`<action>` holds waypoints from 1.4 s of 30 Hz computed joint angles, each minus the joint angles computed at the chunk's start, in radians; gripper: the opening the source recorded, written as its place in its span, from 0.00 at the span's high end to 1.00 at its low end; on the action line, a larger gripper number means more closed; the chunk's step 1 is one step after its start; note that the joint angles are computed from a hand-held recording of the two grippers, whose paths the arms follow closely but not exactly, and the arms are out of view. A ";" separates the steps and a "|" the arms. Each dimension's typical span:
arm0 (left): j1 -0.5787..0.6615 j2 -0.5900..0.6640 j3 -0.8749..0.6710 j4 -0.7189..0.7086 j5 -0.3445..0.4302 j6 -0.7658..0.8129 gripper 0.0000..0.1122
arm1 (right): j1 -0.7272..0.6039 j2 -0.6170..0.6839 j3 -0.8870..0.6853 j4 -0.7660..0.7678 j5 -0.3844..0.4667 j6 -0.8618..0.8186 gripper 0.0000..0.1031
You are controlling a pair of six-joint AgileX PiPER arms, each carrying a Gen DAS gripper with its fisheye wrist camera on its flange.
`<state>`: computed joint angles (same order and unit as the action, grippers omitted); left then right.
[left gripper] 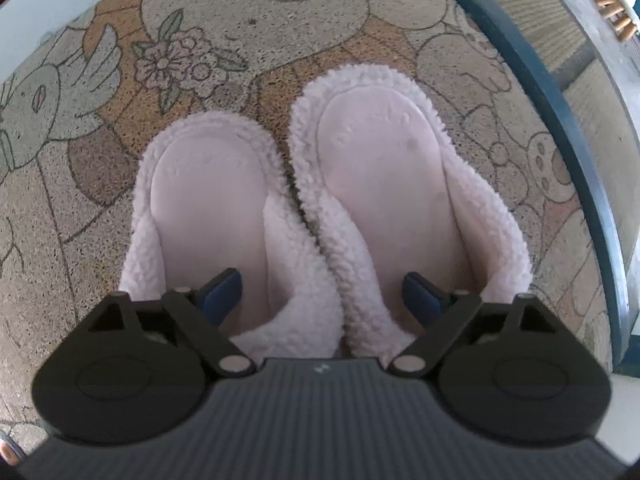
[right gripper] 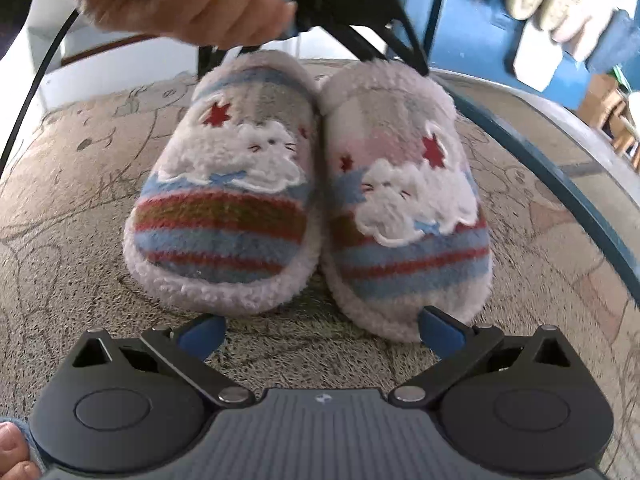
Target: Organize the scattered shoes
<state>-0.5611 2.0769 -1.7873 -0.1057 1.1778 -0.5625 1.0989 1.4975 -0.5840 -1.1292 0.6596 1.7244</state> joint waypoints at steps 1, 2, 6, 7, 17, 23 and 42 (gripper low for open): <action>0.002 0.004 -0.001 -0.003 -0.003 0.006 0.19 | -0.006 0.000 0.003 0.003 -0.008 0.008 0.00; 0.001 0.009 -0.001 -0.001 -0.009 0.011 0.14 | -0.012 0.000 0.014 -0.008 -0.018 0.053 0.00; 0.001 0.020 0.012 -0.002 -0.040 0.025 0.08 | -0.069 -0.091 0.123 -0.080 -0.142 0.222 0.00; -0.002 0.016 0.018 0.002 -0.046 0.018 0.08 | -0.068 -0.098 0.129 -0.085 -0.140 0.218 0.00; -0.004 0.009 0.024 0.004 -0.051 -0.043 0.08 | -0.054 -0.050 0.119 -0.156 -0.132 0.211 0.00; 0.040 0.007 0.030 -0.078 -0.055 -0.025 0.08 | -0.067 -0.051 0.112 -0.161 -0.122 0.211 0.00; 0.003 0.011 -0.005 -0.017 -0.006 -0.051 0.26 | -0.043 -0.055 0.081 -0.084 -0.088 0.158 0.00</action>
<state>-0.5582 2.0884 -1.7928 -0.1224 1.1714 -0.6131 1.0555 1.4422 -0.5031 -1.2131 0.5711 1.8823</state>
